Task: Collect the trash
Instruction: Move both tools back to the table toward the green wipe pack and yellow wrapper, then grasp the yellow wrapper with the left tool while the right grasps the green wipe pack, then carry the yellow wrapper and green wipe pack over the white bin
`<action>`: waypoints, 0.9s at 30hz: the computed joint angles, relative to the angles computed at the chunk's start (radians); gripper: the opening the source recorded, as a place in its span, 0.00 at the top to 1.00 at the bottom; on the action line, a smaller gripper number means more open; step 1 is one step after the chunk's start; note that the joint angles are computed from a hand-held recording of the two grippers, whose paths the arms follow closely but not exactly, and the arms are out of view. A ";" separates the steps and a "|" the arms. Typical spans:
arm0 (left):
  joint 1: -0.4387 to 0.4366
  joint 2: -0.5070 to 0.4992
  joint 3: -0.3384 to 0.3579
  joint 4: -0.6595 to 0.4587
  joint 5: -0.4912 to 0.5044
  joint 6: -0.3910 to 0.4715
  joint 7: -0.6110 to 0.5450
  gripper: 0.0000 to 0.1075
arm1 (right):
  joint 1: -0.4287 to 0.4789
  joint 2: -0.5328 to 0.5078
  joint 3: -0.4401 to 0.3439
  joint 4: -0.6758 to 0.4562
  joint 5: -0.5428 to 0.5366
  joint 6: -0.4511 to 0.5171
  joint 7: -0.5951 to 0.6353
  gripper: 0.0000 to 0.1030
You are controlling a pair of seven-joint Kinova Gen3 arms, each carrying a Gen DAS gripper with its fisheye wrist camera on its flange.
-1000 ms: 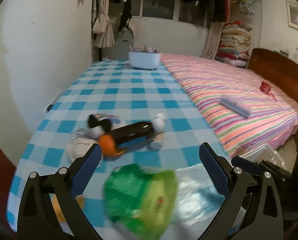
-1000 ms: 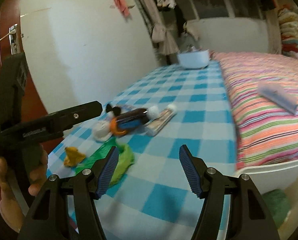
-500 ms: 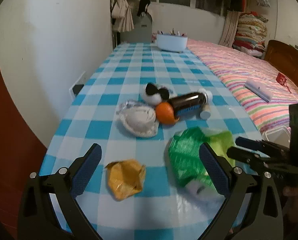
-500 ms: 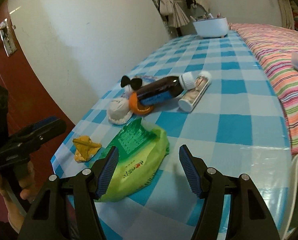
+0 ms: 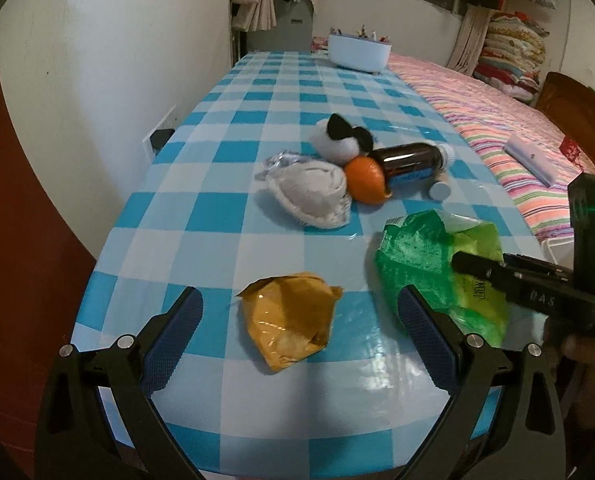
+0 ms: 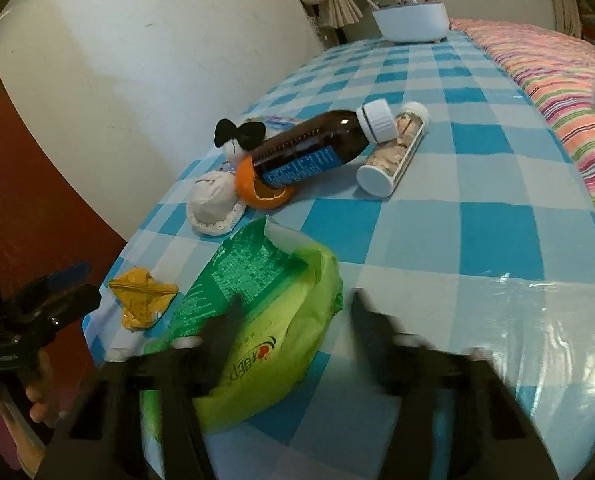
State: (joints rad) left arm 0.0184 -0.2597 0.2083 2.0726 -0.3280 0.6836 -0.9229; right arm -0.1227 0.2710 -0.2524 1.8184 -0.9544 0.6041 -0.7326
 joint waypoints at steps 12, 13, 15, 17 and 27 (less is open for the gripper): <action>0.011 0.073 0.001 -0.003 -0.052 0.015 0.065 0.12 | 0.020 -0.033 -0.014 0.053 -0.210 -0.042 0.229 0.89; 0.010 0.078 0.006 -0.003 -0.065 0.017 0.081 0.15 | 0.016 -0.035 -0.009 0.055 -0.218 -0.043 0.235 0.89; 0.007 0.085 -0.002 -0.005 -0.061 0.018 0.083 0.30 | 0.010 -0.041 -0.003 0.062 -0.238 -0.050 0.259 0.89; 0.032 0.105 -0.057 -0.012 0.001 0.020 0.030 0.55 | 0.009 -0.047 0.001 0.069 -0.270 -0.048 0.292 0.89; 0.028 0.101 -0.056 -0.008 -0.022 -0.011 0.079 0.71 | -0.001 -0.071 0.041 0.101 -0.378 -0.051 0.394 0.89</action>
